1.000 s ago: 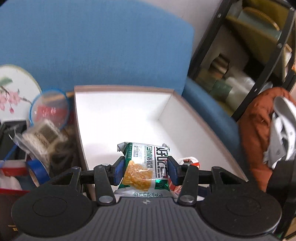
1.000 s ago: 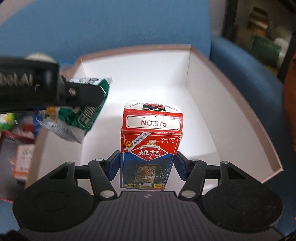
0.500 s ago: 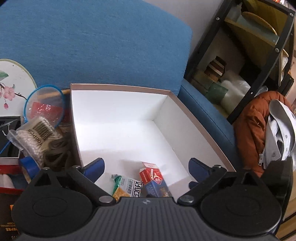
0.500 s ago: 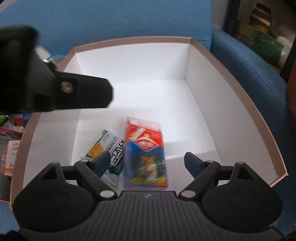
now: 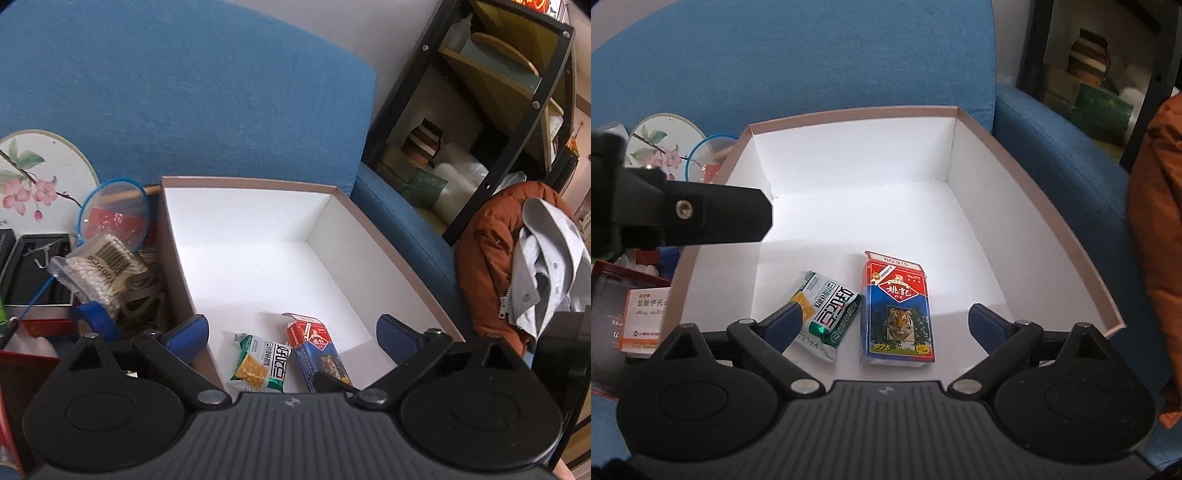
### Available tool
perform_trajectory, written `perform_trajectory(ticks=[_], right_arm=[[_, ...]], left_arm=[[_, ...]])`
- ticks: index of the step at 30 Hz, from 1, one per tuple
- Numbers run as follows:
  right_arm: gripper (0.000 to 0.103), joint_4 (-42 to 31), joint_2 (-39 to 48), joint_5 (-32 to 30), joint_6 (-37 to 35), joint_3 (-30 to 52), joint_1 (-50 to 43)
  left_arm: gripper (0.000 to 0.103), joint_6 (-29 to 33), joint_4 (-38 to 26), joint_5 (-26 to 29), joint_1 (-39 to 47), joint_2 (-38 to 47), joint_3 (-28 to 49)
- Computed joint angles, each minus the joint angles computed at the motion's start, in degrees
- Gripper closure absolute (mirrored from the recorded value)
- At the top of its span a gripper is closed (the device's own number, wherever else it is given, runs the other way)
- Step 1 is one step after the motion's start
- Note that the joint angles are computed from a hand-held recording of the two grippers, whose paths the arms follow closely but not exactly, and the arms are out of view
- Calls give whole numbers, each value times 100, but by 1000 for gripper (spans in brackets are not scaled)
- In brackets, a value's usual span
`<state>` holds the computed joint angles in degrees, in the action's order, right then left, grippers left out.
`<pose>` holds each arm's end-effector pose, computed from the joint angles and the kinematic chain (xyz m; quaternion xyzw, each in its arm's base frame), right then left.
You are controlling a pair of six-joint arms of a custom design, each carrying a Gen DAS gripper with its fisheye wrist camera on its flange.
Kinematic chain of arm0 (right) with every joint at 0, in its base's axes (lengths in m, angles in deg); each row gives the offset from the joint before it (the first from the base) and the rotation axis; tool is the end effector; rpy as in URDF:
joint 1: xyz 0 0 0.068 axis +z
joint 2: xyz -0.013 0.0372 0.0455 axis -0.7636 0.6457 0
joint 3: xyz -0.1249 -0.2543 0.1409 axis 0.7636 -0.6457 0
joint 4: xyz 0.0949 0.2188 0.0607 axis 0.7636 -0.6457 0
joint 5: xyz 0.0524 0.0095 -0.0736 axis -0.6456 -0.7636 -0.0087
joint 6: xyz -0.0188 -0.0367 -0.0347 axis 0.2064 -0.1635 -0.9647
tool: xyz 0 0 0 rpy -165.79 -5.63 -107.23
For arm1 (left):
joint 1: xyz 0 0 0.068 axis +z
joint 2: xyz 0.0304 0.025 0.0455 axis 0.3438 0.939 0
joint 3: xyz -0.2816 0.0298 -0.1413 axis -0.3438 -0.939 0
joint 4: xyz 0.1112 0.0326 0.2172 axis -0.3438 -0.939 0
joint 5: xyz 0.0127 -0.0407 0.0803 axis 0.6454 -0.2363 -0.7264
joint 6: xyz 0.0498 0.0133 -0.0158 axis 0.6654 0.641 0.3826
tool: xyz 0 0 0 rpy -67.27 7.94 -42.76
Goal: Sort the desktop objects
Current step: 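Move both grippers back toward the pile of items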
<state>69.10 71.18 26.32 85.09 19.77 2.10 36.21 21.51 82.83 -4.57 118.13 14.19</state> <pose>0.1951 0.2105 0.1829 0.1319 0.9154 -0.0694 0.3739 0.2619 -0.1378 0.2129 0.2329 0.8527 -0.3146 0.3460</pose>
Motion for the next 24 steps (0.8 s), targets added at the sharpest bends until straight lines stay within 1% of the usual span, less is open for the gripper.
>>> perform_trajectory(ticks=[2, 7, 9, 12, 14, 15, 16, 17, 18, 19, 20, 21, 22, 23, 24], right_arm=[[9, -188, -54, 113, 123, 99, 123], [8, -991, -134, 471, 642, 620, 648], [8, -1455, -69, 627, 996, 947, 936], [8, -1866, 79, 1014, 1500, 1337, 1522], [6, -2048, 292, 1252, 1843, 1613, 1949], [5, -2129, 438, 1334, 1999, 1766, 2143], [3, -2196, 596, 1378, 2085, 1922, 2290], [2, -2211, 788, 1428, 2142, 2074, 2438], [2, -2257, 1024, 1480, 2200, 2265, 2582], [2, -2279, 1279, 1523, 2233, 2460, 2699], [2, -2266, 1529, 1524, 2197, 2659, 2785], [2, -2200, 1790, 1527, 2152, 2860, 2879], [2, -1993, 2010, 1527, 2039, 2996, 2958], [2, -1636, 2202, 1471, 1815, 3089, 3012], [2, -1301, 2334, 1392, 1573, 3144, 3031]], left_arm=[[3, 43, -58, 83, 103, -155, -61], [3, 225, -368, 366, 490, -741, -320], [3, 338, -402, 723, 836, -1149, -611], [3, 965, -741, 1437, 1577, -1795, -1019], [3, 1513, -1037, 1910, 2278, -2270, -1351], [2, 1833, -1196, 2234, 2710, -2434, -1493], [2, 2314, -1523, 2617, 3226, -2535, -1575], [2, 2991, -2066, 3025, 3841, -2549, -1591], [2, 3686, -2618, 3290, 4340, -2442, -1546], [2, 4680, -3374, 3509, 4959, -2211, -1451], [2, 5391, -3886, 3579, 5403, -2001, -1383], [2, 5921, -4239, 3579, 5777, -1795, -1331], [2, 6503, -4591, 3569, 6203, -1526, -1266], [2, 7205, -4958, 3542, 6697, -1187, -1191], [2, 7758, -5182, 3497, 7084, -897, -1125]])
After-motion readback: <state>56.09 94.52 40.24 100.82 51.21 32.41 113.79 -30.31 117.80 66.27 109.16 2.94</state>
